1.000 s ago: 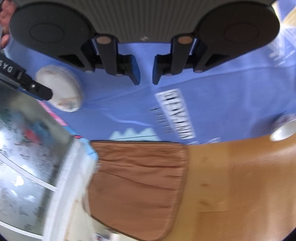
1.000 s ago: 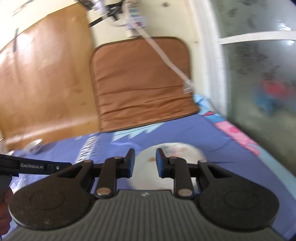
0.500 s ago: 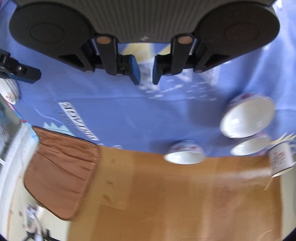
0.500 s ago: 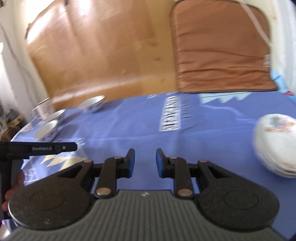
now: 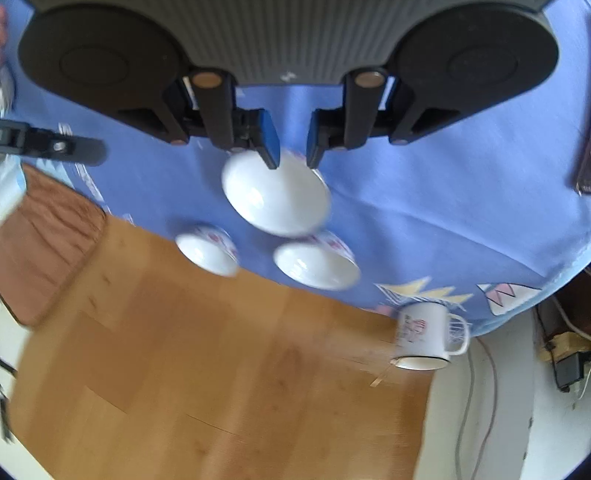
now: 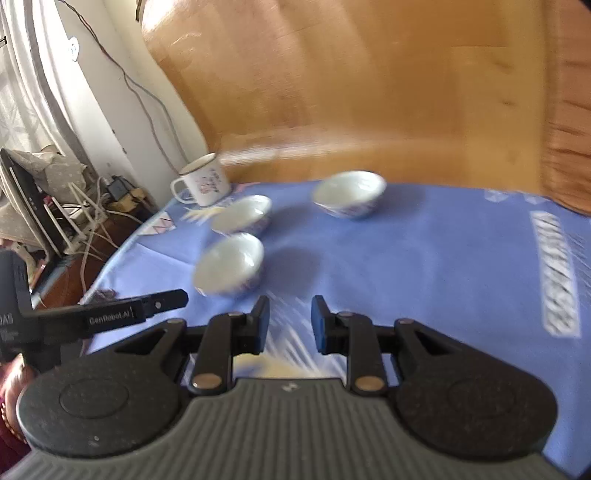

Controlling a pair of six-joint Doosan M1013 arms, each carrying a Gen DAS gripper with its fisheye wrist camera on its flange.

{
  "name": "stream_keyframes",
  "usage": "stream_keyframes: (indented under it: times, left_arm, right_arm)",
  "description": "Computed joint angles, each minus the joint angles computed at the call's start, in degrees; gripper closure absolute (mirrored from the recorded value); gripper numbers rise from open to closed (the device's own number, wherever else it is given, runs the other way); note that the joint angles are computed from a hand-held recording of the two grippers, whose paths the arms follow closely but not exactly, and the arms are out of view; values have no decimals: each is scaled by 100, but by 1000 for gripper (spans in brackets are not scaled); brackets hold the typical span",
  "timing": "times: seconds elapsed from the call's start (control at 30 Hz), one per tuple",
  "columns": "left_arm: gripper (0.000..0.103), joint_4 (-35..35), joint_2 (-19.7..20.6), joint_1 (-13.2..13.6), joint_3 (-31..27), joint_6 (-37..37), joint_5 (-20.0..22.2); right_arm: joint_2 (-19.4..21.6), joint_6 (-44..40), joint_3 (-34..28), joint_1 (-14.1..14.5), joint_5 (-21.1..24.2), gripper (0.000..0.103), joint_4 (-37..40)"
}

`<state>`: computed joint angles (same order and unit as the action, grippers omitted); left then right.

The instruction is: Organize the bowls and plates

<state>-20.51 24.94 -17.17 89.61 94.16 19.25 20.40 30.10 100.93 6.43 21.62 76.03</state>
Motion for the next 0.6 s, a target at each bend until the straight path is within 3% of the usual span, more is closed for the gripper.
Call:
stream_keyframes:
  times: [0.1, 0.23, 0.4, 0.43, 0.5, 0.6]
  left_arm:
    - [80, -415, 211, 147, -364, 201, 446]
    - [80, -142, 465, 164, -707, -120, 772]
    - [83, -51, 629, 172, -842, -265, 963]
    - [90, -94, 653, 169, -863, -245, 995]
    - [91, 21, 644, 132, -841, -395, 948]
    - [92, -156, 598, 85, -807, -307, 1006]
  right_arm:
    - [406, 1667, -691, 104, 374, 75, -1382]
    - [783, 2941, -1212, 210, 692, 75, -2264]
    - [978, 3492, -1470, 342, 720, 76, -2904]
    - [1020, 3657, -1523, 359, 765, 78, -3094]
    - [1095, 3834, -1613, 373, 835, 92, -3303]
    - [963, 3663, -1415, 384, 559, 92, -3305]
